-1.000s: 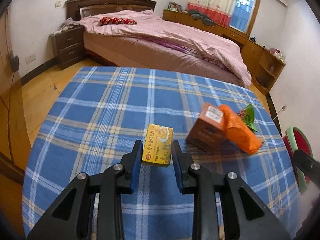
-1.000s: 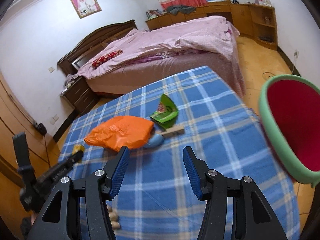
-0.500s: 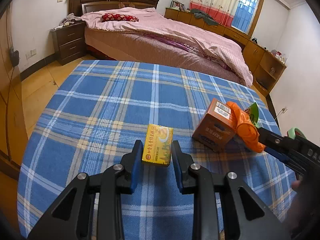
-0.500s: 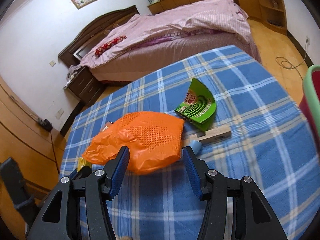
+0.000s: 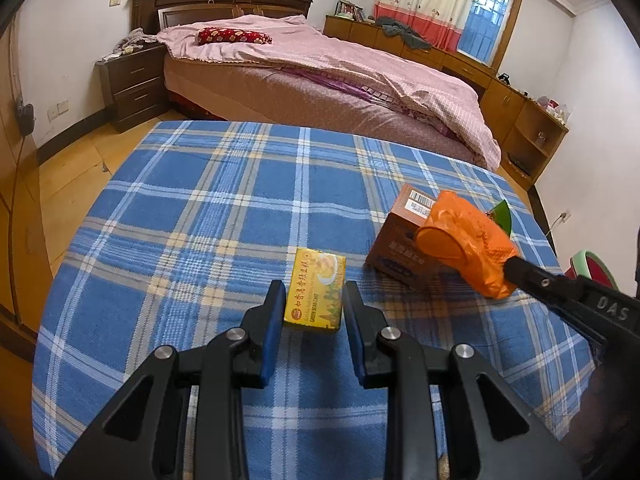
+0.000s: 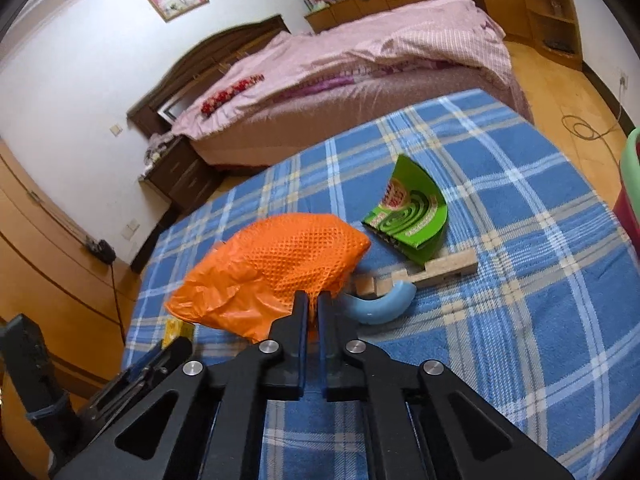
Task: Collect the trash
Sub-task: 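Carry the yellow box and orange bag over the red bin and open both tools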
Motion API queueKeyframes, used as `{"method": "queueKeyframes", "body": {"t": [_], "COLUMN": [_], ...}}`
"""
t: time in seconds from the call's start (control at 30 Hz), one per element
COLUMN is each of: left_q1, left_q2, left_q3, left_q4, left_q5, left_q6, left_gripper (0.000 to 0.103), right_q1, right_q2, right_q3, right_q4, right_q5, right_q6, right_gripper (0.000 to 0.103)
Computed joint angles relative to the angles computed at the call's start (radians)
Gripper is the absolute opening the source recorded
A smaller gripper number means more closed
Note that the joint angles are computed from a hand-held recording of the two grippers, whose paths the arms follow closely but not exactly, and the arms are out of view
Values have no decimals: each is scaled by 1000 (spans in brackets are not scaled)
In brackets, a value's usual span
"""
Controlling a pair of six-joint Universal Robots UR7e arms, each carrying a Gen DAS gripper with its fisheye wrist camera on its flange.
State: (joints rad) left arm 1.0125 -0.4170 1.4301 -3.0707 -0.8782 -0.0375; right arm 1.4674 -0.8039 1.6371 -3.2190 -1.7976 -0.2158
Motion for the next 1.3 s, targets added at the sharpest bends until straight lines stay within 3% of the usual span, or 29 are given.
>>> {"method": "queueKeyframes", "body": {"t": [0.23,0.67,1.0,1.3], "left_q1": [-2,-55,-136,-189], "left_q2": [-4,-49,-94,-63], "left_q3": [12,98,161,115], "left_q4": [-31,-85,-43,50], "left_q5": [-13,-54,-143,-245], "left_q6": [10,42,58,56], "left_gripper": [29,29,29,29], "right_q1": [7,37,17,-42], "right_q2": [-63,-227,-329,-419], "right_q3": [112,352,484,565], "right_q4": [-149,-437,-608,-687], "right_q5": [59,26,0,-15], "right_q6": [-33,-95,-98,-70], "right_gripper": [2,2,2,2]}}
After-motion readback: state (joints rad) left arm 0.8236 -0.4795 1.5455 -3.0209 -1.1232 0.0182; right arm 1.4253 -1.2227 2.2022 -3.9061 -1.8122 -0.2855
